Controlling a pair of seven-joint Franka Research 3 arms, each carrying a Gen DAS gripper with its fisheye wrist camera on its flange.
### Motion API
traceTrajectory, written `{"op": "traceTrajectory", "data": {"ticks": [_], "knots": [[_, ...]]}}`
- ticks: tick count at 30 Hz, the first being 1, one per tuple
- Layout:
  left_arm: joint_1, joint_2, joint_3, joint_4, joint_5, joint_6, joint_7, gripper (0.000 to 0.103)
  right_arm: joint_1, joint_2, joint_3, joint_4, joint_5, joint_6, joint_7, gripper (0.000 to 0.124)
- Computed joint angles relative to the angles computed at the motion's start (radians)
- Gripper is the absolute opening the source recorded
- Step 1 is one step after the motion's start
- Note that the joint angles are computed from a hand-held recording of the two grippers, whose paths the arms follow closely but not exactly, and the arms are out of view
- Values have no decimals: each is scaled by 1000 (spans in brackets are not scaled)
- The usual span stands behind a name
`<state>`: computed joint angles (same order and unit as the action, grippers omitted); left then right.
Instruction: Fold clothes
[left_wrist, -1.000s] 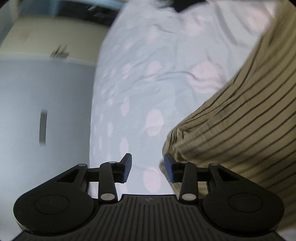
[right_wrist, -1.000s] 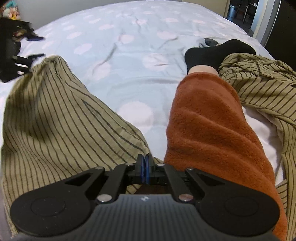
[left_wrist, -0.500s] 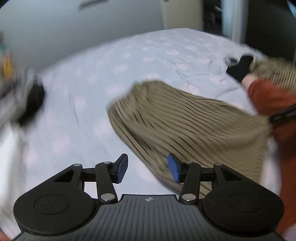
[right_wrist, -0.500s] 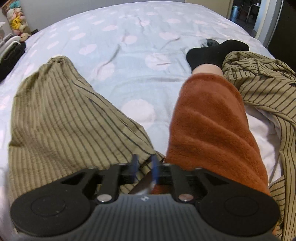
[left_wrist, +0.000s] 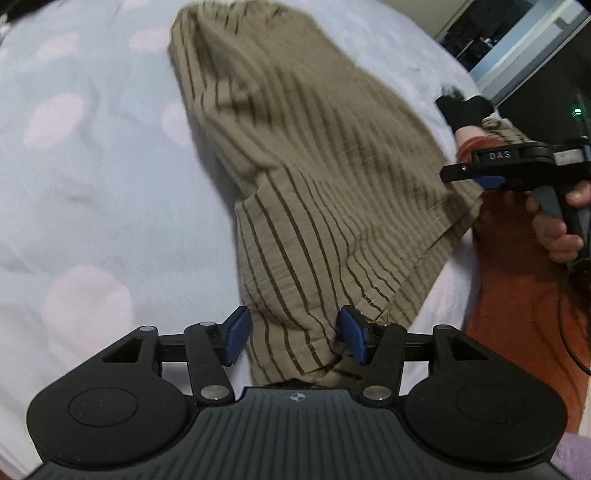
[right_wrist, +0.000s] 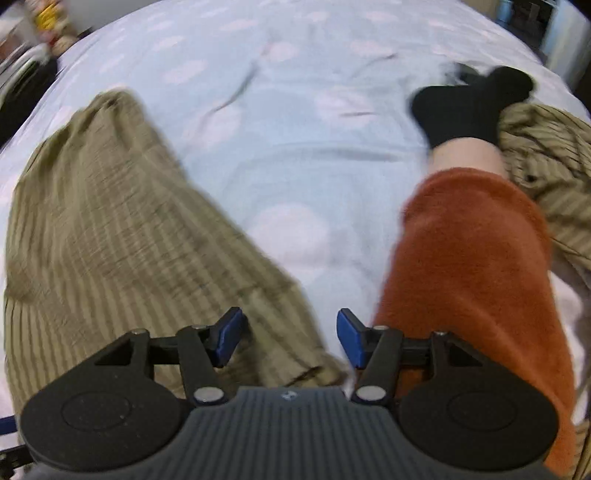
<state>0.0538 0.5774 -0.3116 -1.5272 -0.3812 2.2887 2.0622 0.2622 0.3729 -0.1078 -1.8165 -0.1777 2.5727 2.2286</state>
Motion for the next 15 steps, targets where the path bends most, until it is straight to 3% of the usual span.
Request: {"op": "traceTrajectory", "data": {"ticks": [2, 4, 6, 7, 8, 10, 15], "knots": [[-15, 3, 8, -10, 28, 14, -4, 60, 13, 34, 0, 47, -29, -66, -27, 61], [-22, -13, 6, -41, 48, 51, 22, 56, 21, 67, 5, 91, -42, -124, -58, 47], [-16, -27, -3, -60, 50, 64, 50, 33, 24, 83, 11, 111, -42, -150, -88, 37], [-5, -30, -10, -57, 34, 50, 59, 18, 21, 77, 15, 102, -35, -137, -100, 21], [6, -33, -15, -55, 17, 38, 67, 9, 12, 63, 23, 84, -13, -114, -110, 12], [34, -49, -25, -53, -31, 25, 93, 8, -10, 23, 36, 37, 53, -71, -111, 6], [107, -113, -20, -33, -154, -27, 193, 7, -67, -101, 94, -102, 282, 68, -138, 5]]}}
